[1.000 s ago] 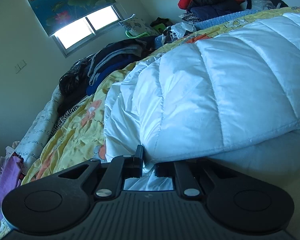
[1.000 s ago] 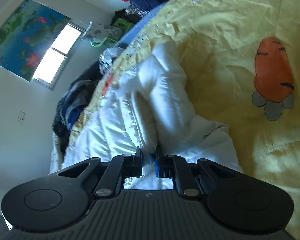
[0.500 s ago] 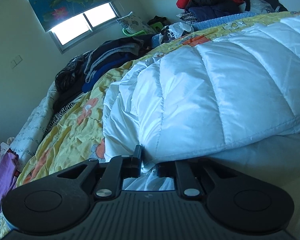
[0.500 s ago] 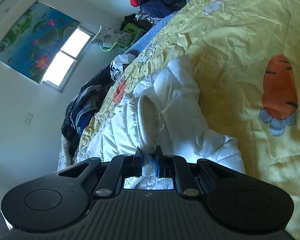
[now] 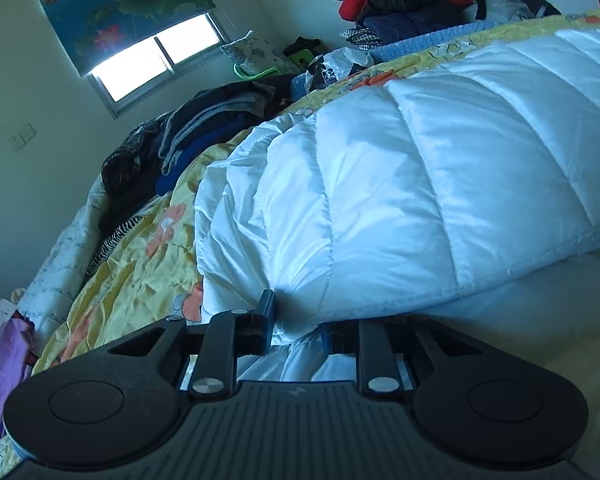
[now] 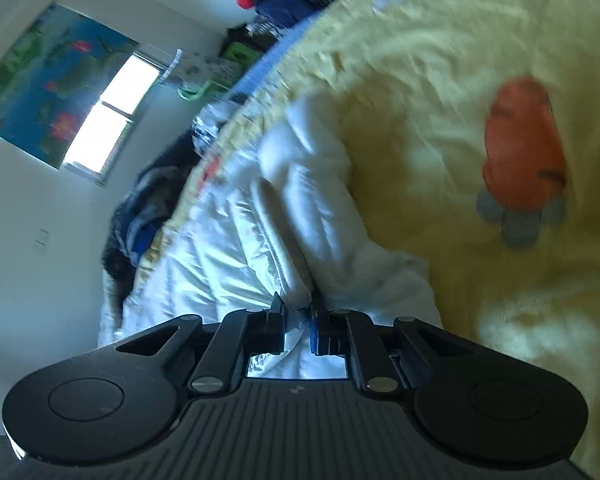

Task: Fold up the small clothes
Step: 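Open both grippers and release the folded jacket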

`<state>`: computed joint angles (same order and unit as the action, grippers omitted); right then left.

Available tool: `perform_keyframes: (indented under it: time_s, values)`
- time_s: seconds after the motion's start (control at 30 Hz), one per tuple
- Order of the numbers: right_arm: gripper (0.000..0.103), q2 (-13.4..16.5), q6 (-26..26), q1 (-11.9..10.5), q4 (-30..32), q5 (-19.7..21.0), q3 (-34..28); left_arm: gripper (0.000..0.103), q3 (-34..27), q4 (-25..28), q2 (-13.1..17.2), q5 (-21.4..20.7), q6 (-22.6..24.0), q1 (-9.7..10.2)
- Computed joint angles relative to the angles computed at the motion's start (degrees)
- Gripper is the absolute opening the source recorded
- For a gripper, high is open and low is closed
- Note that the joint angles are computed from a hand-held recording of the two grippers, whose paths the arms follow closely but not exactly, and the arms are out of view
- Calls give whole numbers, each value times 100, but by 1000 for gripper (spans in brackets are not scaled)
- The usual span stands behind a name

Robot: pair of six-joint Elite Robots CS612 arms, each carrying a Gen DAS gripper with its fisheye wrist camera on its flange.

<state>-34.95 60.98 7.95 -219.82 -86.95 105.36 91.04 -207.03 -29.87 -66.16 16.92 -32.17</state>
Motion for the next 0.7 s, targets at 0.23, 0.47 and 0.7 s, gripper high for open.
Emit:
perform_keyframes:
  time_s: [0.23, 0.47, 0.7]
  values:
    - [48, -60, 127, 77, -298, -222, 136, 62, 587, -545, -460, -1300, -197, 324]
    - [50, -387, -824, 362, -687, -1377, 175, 69, 605, -231, -901, -2510, -804, 657]
    - [63, -238, -1861, 388, 1260, -528, -865, 69, -283, 744, -580, -2785, -1538, 571]
